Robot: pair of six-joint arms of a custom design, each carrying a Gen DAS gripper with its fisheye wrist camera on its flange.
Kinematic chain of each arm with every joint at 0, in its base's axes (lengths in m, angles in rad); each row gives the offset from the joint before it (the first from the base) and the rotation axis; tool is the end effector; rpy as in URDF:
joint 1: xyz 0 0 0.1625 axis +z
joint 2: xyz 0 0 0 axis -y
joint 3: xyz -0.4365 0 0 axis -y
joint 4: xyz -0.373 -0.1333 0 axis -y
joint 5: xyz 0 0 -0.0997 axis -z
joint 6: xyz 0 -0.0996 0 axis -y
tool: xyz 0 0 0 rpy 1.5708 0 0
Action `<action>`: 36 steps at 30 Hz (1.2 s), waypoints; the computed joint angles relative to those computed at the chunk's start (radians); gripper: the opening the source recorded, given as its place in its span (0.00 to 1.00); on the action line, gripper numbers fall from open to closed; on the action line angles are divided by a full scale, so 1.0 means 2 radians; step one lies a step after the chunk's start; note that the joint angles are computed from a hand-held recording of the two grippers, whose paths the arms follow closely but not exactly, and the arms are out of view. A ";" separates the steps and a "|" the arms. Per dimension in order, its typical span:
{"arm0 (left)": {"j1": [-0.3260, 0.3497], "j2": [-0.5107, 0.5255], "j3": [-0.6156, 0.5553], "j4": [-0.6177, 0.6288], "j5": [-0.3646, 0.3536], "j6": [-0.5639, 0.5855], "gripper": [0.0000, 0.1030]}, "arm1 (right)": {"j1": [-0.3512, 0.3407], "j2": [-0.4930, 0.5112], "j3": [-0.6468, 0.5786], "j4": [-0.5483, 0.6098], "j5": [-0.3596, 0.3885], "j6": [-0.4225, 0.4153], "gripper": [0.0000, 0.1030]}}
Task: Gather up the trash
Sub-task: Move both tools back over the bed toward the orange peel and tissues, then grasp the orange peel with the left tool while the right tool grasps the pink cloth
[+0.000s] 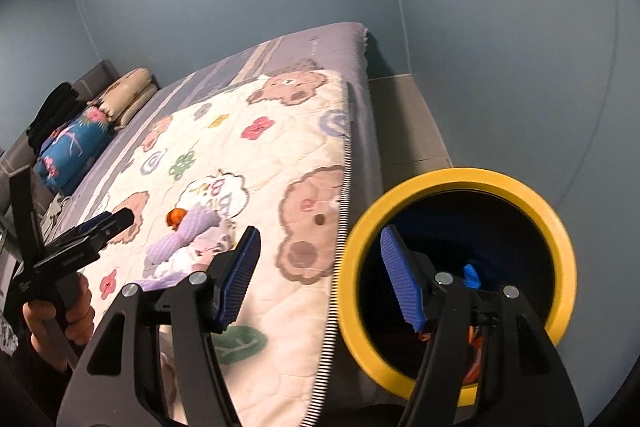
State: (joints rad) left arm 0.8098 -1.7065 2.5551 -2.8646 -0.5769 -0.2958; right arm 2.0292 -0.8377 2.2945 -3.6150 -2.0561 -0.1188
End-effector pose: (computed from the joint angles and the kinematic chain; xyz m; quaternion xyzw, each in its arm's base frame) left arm -0.0505 -0.3674 0.3090 0.0952 0.8585 -0.4020 0.3037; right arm 0.2842 -0.3798 0.0982 0.1978 -0.9105 0.3158 0.1792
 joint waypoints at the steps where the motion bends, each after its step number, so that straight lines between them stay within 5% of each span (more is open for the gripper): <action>1: 0.005 -0.002 -0.001 0.000 0.002 0.003 0.90 | 0.003 0.003 -0.003 0.003 0.001 0.001 0.58; 15: 0.120 0.023 -0.050 -0.064 0.005 0.082 0.90 | 0.031 0.098 -0.088 0.078 0.019 -0.006 0.58; 27: 0.221 0.095 -0.108 -0.090 -0.039 0.104 0.90 | 0.023 0.191 -0.195 0.175 0.017 -0.007 0.56; 36: 0.266 0.146 -0.149 -0.097 -0.072 0.109 0.90 | 0.014 0.237 -0.251 0.227 0.008 -0.014 0.50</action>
